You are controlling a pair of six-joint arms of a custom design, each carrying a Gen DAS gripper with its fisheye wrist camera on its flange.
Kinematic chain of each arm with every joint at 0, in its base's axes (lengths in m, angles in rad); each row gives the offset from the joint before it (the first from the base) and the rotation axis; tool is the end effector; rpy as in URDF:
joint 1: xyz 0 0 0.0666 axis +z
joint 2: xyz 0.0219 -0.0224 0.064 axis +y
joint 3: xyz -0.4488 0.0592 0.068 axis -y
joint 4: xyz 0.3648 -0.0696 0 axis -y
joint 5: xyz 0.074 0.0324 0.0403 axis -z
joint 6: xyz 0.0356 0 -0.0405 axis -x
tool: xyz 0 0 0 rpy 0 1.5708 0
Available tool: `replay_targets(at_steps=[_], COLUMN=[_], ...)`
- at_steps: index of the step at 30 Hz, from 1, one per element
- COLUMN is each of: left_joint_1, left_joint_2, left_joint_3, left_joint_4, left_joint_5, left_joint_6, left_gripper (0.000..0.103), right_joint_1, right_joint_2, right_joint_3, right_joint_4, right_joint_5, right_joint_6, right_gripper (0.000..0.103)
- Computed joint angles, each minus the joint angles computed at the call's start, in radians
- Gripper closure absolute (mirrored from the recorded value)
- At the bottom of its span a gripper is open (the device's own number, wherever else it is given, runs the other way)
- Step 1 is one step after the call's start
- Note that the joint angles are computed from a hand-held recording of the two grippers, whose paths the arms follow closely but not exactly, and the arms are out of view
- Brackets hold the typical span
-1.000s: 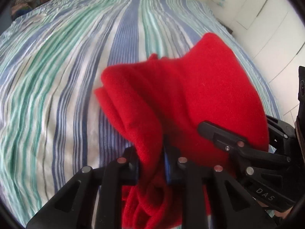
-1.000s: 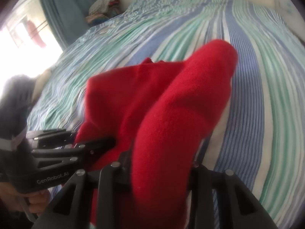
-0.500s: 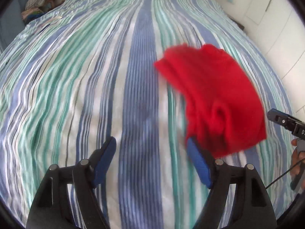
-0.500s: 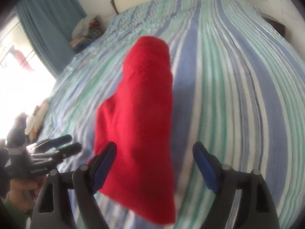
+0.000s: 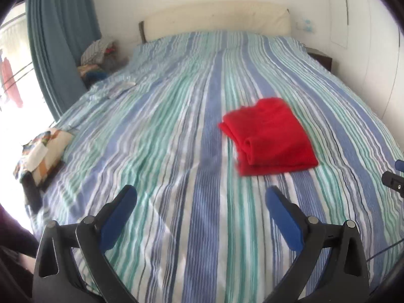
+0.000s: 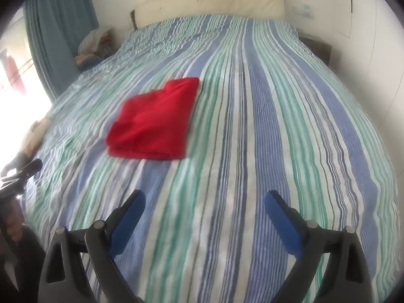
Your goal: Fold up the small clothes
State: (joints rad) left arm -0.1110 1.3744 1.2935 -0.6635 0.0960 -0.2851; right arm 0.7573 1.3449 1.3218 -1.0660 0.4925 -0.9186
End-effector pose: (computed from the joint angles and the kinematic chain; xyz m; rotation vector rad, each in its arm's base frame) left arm 0.4418 -0.0531 0.4803 0.5023 2.2558 -0.0225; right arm 0.3032 0.2629 0.4813 0.3499 2.4423 0.0355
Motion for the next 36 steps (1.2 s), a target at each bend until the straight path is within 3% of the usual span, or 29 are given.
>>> replay_targets(at_steps=[3,10,13,21,36], left_joint_1=[-0.006,0.019,0.021,0.019,-0.015], left_joint_2=[-0.025,-0.068,-0.09,-0.113,-0.152], left_joint_3=[0.026,0.023,0.011,0.017,0.029], left_joint_4=[-0.084,-0.21,-0.197,-0.187,-0.193], left_joint_5=[-0.024,0.06,0.054,0.029,-0.019], left_joint_6=[-0.02,-0.01,-0.008,0.039,0.035], left_gripper=[0.001,0.001,0.001,0.0,0.0], right_joint_1=[0.077,0.204,0.229,0.255,0.291], right_joint_2=[0.017,0.081,0.114,0.152,0.196], right_joint_3=[0.088,0.233,0.294,0.382,0.495], right_joint_4=[-0.084,-0.253,-0.338,-0.409,-0.551], right_joint_5=[0.062,0.126,0.144,0.175,0.23], right_joint_6=[-0.033,-0.113,-0.13,-0.145,-0.209], right_gripper=[0.002,0.001,0.001,0.001,0.001])
